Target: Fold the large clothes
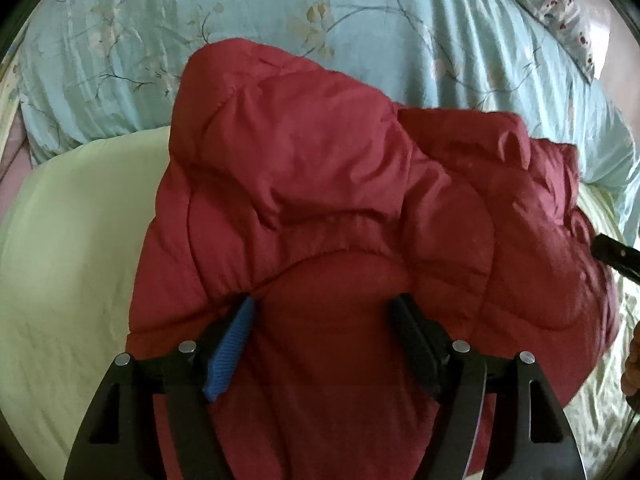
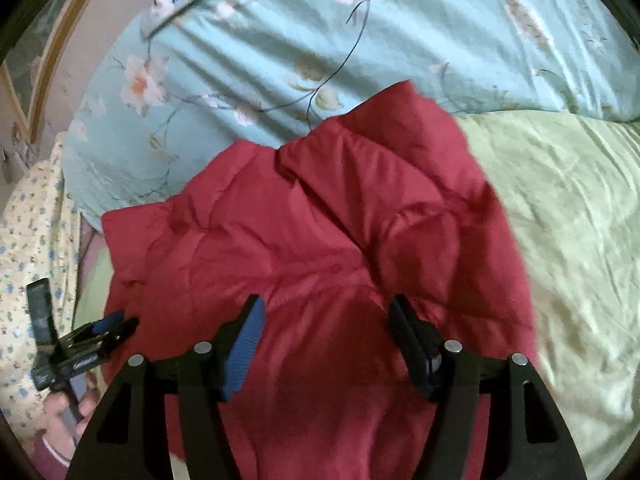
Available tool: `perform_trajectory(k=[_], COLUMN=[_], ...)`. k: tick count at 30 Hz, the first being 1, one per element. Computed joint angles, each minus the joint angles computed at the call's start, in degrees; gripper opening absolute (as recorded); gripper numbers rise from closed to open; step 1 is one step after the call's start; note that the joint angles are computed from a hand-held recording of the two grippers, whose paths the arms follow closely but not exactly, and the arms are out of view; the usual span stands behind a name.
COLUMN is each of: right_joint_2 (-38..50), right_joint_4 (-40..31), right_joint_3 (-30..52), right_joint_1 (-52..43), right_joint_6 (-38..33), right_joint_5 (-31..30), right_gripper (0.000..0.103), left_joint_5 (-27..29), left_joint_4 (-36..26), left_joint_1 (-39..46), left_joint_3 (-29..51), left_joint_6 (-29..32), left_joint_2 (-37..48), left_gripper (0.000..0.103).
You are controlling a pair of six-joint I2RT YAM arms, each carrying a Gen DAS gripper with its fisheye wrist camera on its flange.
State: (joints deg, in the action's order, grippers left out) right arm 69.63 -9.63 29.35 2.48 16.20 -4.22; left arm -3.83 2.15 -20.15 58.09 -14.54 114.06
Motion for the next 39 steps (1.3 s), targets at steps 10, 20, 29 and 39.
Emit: perform_trajectory(k=[10,20,29,39], right_joint_2=[-12.7,0.5,15.1,2.8], right_joint_4=[-10.2,-3.8,3.1,-6.3], right_joint_3=[-2.3,-3.5,-1.6,-3.3], right_joint_1=[-15.4,-23.7,-25.4,-20.7], right_joint_6=[-8.8,-10.0,-7.7,-5.4], right_joint_5=[-6.1,-15.6,-27.5,-26.4], right_gripper=[0.081,0.082,0.086,0.039], left_joint_5=[0.3,14.4,34.4,33.8], left_joint_4=[7.0,6.7,8.1,6.4], left_joint_1=[2.9,16.3,19.6,19.1], left_joint_3=[-16.1,-14.7,-6.1,-18.0], left_joint_6=[3.1,-2.8,-7.9,-2.3], left_joint_2=[-16.2,-9.5,4.6,-13.3], left_gripper=[0.102,0.102,0.101,0.045])
